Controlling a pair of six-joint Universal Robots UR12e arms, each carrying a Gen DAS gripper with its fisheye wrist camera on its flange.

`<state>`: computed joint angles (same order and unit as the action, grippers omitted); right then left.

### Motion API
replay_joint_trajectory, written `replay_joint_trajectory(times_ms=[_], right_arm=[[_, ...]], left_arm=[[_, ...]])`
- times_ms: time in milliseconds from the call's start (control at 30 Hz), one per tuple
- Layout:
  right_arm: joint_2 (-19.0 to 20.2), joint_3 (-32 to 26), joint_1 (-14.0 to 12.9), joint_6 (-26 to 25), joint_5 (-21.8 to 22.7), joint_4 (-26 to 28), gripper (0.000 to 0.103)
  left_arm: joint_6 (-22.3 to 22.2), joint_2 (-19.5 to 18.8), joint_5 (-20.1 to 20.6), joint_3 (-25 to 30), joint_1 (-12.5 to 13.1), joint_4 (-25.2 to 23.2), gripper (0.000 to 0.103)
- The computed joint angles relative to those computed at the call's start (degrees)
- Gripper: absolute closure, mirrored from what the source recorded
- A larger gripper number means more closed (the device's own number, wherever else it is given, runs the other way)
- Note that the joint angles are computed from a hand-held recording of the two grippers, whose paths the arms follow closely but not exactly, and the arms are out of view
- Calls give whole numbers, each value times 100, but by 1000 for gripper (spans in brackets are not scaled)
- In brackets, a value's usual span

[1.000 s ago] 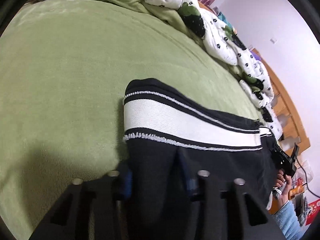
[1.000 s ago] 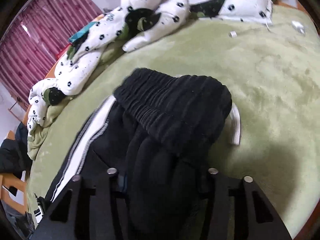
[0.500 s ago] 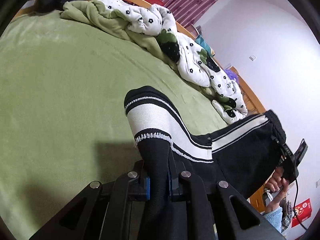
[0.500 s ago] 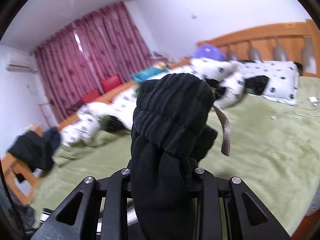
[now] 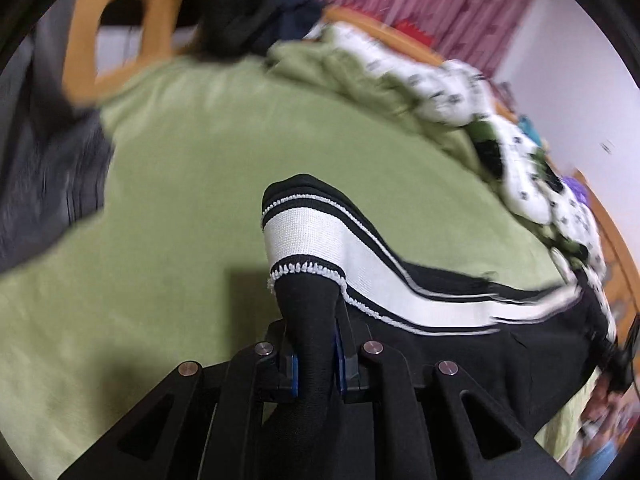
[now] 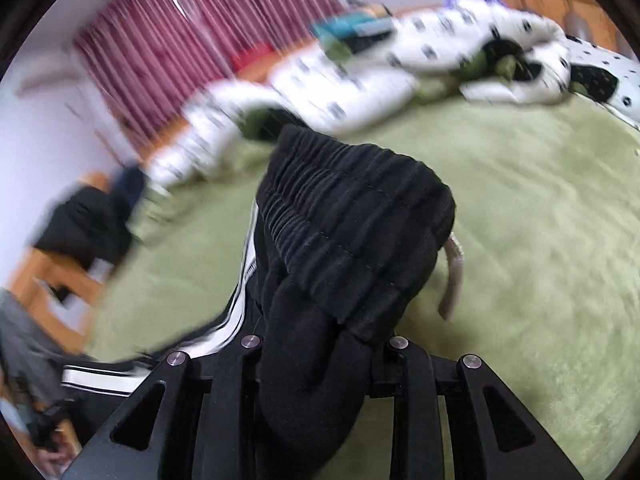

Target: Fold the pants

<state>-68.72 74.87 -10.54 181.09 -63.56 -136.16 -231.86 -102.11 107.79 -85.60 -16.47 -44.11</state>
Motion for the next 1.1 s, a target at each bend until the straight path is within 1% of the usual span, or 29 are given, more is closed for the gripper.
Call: replay_joint_trajectory(times_ms=[33, 67, 100, 133, 167, 200, 233, 300, 333, 367, 400, 433, 467, 500, 533, 567, 667, 700, 733, 767, 800, 867, 900, 967, 1000, 1033, 1067, 1100], right_arm=[[47, -6, 11, 57, -115, -15, 76], [97, -28, -8, 132, -107, 43, 76], [129, -38, -43, 231, 10, 76, 76], [139, -37, -63, 212, 88, 22, 75], [132, -13, -65, 59, 85, -99, 75], [114, 27, -27, -206, 2, -330, 75], [102, 68, 14, -362, -59, -554, 75], [98, 137, 51, -476, -37, -1063, 75], [105, 134, 65, -449, -56, -1147, 75], [131, 67, 101, -459, -213, -1077, 74], [154, 0, 158, -548, -513, -838, 72], [189, -72, 183, -608, -680, -628, 69], [226, -150, 203, -679, -880, -302, 66], [261, -213, 204, -692, -1001, -20, 59], [270, -241, 185, -700, -1053, 197, 50], [267, -261, 160, -721, -1085, 381, 46], [174, -376, 60, -924, -1035, 1160, 46], [70, -313, 24, -865, -1082, 1232, 46], [-43, -204, 17, -811, -1177, 1149, 46], [-217, 10, 4, -808, -1230, 837, 46], [-386, 240, 2, -874, -1194, 431, 46], [-606, 567, 28, -1088, -1002, -131, 46], [-677, 698, 59, -1268, -749, -358, 45], [-698, 791, 155, -1636, -421, -364, 44], [-672, 804, 236, -1974, -268, -185, 44], [-633, 783, 300, -2229, -236, -32, 44], [-590, 783, 389, -2490, -358, 88, 44], [-533, 791, 503, -2706, -623, 141, 44]], left_arm=[[-28, 12, -83, -71, 50, 9, 90], [-55, 8, -165, -100, 86, 34, 89], [-116, 7, -256, -105, 122, -13, 87], [-172, 6, -355, -106, 147, -58, 87], [-190, 13, -445, -113, 181, -67, 86], [-230, 23, -474, -108, 201, -138, 81], [-268, 10, -447, -93, 187, -186, 79], [-287, 19, -406, -124, 159, -128, 76], [-277, 25, -378, -138, 147, -112, 73], [-261, 23, -333, -121, 128, -161, 65], [-247, 32, -296, -126, 116, -195, 58], [-235, 40, -225, -124, 93, -233, 56], [-218, 48, -144, -124, 62, -250, 54], [-191, 66, -90, -138, 41, -259, 49], [-166, 75, -4, -128, 2, -305, 47], [-152, 83, 50, -115, -15, -351, 44], [-86, 107, 324, -64, -156, -502, 44], [-38, 108, 420, -39, -215, -537, 42], [58, 111, 469, -33, -277, -480, 42], [174, 106, 465, -25, -326, -416, 40], [284, 89, 469, 0, -378, -405, 38], [470, -14, 527, 138, -499, -521, 38], [566, -78, 513, 223, -554, -637, 38], [570, -129, 352, 275, -594, -756, 38], [502, -137, 238, 265, -606, -772, 38], [427, -136, 140, 232, -624, -761, 38], [350, -128, 86, 185, -643, -734, 38], [257, -120, -18, 127, -655, -736, 38]])
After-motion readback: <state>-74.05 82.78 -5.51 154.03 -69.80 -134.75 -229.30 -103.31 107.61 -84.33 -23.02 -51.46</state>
